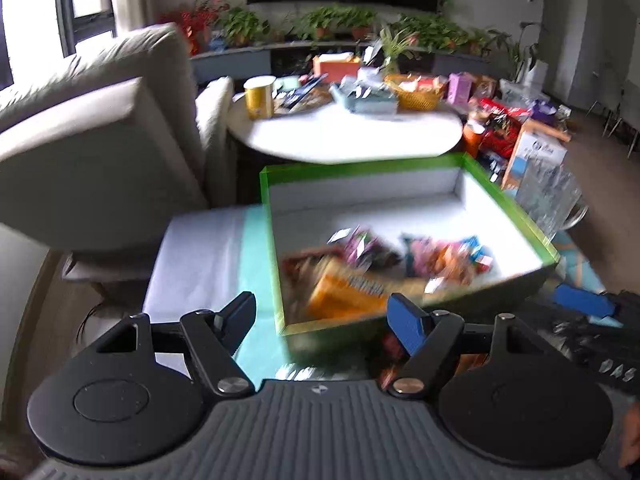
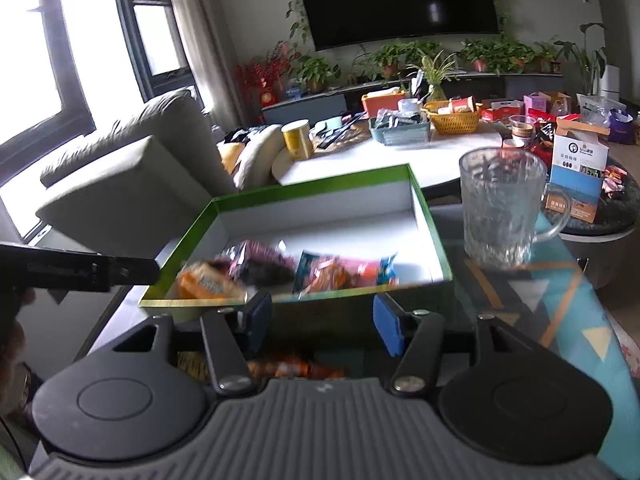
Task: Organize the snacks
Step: 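Grasp tan bar packet with left tool while right tool moves to black-red packet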
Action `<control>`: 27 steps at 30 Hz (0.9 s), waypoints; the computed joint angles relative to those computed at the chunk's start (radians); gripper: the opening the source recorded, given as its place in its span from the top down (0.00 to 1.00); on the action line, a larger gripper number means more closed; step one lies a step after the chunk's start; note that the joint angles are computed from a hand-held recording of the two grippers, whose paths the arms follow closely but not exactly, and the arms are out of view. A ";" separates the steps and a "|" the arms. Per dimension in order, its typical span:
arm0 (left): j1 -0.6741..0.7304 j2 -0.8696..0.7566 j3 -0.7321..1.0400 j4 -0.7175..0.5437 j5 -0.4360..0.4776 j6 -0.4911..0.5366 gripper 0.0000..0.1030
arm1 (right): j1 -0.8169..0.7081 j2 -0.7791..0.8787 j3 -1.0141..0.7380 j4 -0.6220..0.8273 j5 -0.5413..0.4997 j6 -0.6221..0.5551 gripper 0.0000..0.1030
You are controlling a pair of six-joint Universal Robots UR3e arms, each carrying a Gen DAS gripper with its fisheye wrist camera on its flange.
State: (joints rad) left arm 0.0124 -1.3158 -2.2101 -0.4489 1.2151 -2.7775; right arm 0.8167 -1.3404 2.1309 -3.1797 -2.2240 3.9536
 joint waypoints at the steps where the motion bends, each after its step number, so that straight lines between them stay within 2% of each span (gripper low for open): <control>1: 0.024 0.027 -0.023 -0.023 -0.006 0.024 0.32 | 0.011 -0.002 0.001 0.006 0.000 0.005 0.57; 5: 0.138 0.151 -0.132 -0.111 -0.058 0.125 0.32 | 0.060 -0.013 -0.002 0.041 -0.013 0.033 0.57; 10: 0.276 0.293 -0.262 -0.258 -0.132 0.304 0.32 | 0.130 0.002 -0.027 0.083 -0.018 0.064 0.57; 14: 0.306 0.314 -0.338 -0.255 -0.120 0.395 0.32 | 0.158 0.018 -0.053 0.122 -0.006 0.082 0.57; 19: 0.283 0.244 -0.367 -0.139 -0.102 0.375 0.32 | 0.172 0.040 -0.079 0.139 0.005 0.102 0.57; 25: 0.292 0.177 -0.370 -0.089 -0.125 0.375 0.32 | 0.174 0.085 -0.135 0.147 0.036 0.082 0.57; 26: 0.311 0.184 -0.374 -0.105 -0.143 0.392 0.33 | 0.169 0.092 -0.142 0.146 0.045 0.079 0.57; 27: 0.338 0.204 -0.390 -0.118 -0.171 0.414 0.40 | 0.166 0.099 -0.149 0.149 0.052 0.077 0.57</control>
